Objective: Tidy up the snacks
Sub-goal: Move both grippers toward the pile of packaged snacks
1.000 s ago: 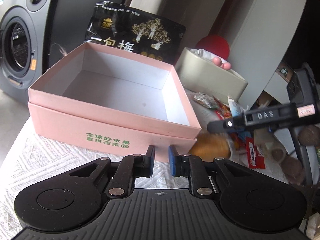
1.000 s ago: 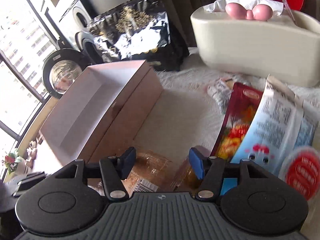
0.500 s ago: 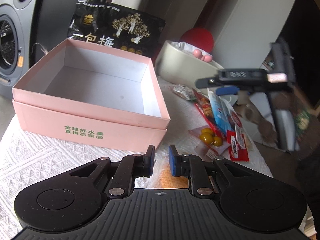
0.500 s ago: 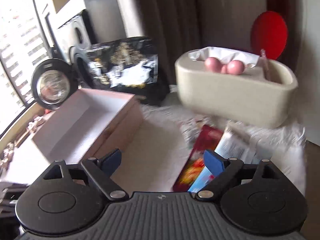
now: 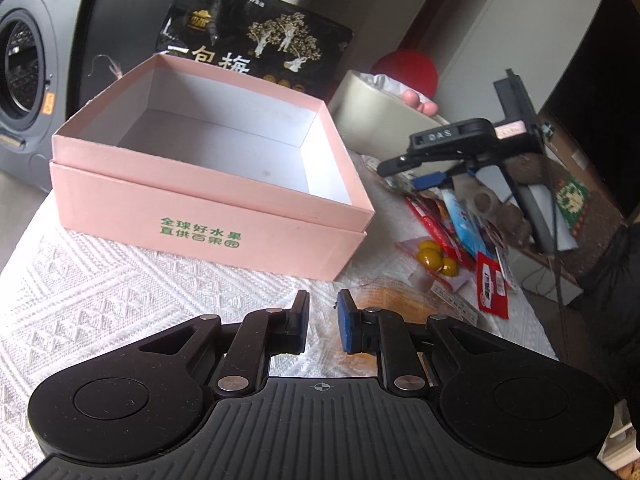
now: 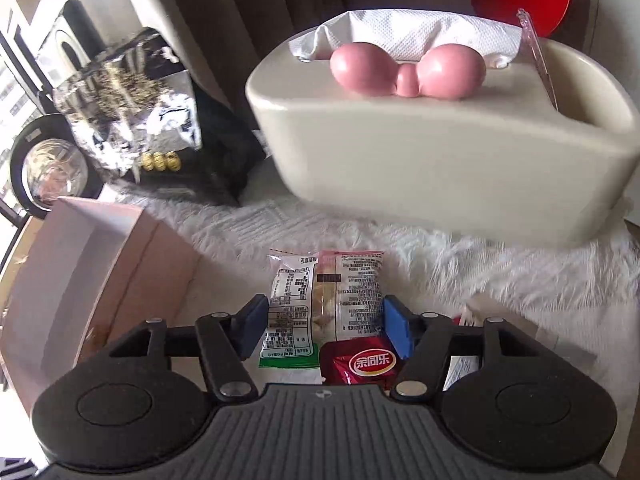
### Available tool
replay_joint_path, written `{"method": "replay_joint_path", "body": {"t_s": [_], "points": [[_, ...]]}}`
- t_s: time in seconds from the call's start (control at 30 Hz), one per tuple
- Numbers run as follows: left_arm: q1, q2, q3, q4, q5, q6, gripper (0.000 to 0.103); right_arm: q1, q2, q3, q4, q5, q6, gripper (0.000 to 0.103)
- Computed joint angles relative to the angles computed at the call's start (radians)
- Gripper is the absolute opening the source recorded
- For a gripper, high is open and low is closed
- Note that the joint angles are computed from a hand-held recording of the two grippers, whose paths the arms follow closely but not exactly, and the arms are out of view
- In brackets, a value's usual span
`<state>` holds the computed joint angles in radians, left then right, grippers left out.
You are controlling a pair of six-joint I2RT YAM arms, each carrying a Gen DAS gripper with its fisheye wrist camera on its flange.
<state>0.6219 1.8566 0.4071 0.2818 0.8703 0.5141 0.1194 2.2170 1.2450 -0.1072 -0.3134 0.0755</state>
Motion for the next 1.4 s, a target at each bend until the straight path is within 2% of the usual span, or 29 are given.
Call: {"method": "replay_joint_path", "body": {"t_s": [0.2,0.3,0.37,0.4,0.47,0.53,0.57,0.63,0.73,0.8,0.87,0.93,1.03,1.1,1.2,1.23,1.33,1.4], "points": [[-0.001,-0.067,-0.044,-0.026,0.011,0.025,0.018,-0.008,-0.229,-0.348,0.066,-0.163,-0.041,0.061],[0.003,-0.123,-0.066,-0.077,0.012,0.068,0.018,0.035,-0.385,-0.539,0.143,-0.183,-0.067,0.062],[0.012,-0.160,-0.076,-0.125,0.002,0.099,0.018,0.019,-0.523,-0.668,0.205,-0.199,-0.068,0.069],[0.016,-0.176,-0.079,-0.152,-0.005,0.112,0.018,-0.003,-0.606,-0.736,0.246,-0.186,-0.063,0.076],[0.041,-0.197,-0.076,-0.229,-0.005,0.163,0.018,-0.058,-0.752,-0.850,0.331,-0.112,-0.060,0.081],[0.072,-0.194,-0.067,-0.290,0.017,0.215,0.018,-0.131,-0.809,-0.917,0.411,-0.056,-0.063,0.090],[0.082,-0.190,-0.063,-0.310,0.022,0.230,0.018,-0.167,-0.806,-0.936,0.449,-0.036,-0.057,0.092],[0.088,-0.191,-0.066,-0.320,0.011,0.224,0.018,-0.253,-0.666,-0.923,0.572,-0.043,-0.042,0.096],[0.045,-0.220,-0.085,-0.275,-0.071,0.097,0.018,-0.335,-0.405,-0.836,0.698,-0.059,0.035,0.095],[0.024,-0.216,-0.070,-0.289,-0.108,0.042,0.018,-0.361,-0.307,-0.806,0.725,-0.135,0.094,0.096],[0.052,-0.187,-0.041,-0.352,-0.069,0.106,0.018,-0.322,-0.284,-0.854,0.822,-0.158,0.109,0.098],[0.068,-0.171,-0.028,-0.379,-0.041,0.141,0.018,-0.232,-0.284,-0.873,0.843,-0.165,0.112,0.098],[0.053,-0.171,-0.030,-0.352,-0.058,0.091,0.018,-0.126,-0.305,-0.922,0.860,-0.174,0.126,0.097],[0.043,-0.166,-0.030,-0.330,-0.062,0.064,0.018,0.007,-0.351,-0.975,0.913,-0.050,0.139,0.097],[0.039,-0.179,-0.039,-0.303,-0.073,0.051,0.018,0.217,-0.380,-1.038,1.023,0.237,0.121,0.097],[0.038,-0.187,-0.045,-0.295,-0.075,0.048,0.018,0.281,-0.387,-1.038,1.009,0.313,0.108,0.097],[0.050,-0.184,-0.038,-0.306,-0.062,0.058,0.018,0.381,-0.417,-1.050,0.958,0.362,0.095,0.096],[0.056,-0.187,-0.037,-0.303,-0.057,0.056,0.018,0.427,-0.445,-1.071,0.945,0.312,0.115,0.096]]}}
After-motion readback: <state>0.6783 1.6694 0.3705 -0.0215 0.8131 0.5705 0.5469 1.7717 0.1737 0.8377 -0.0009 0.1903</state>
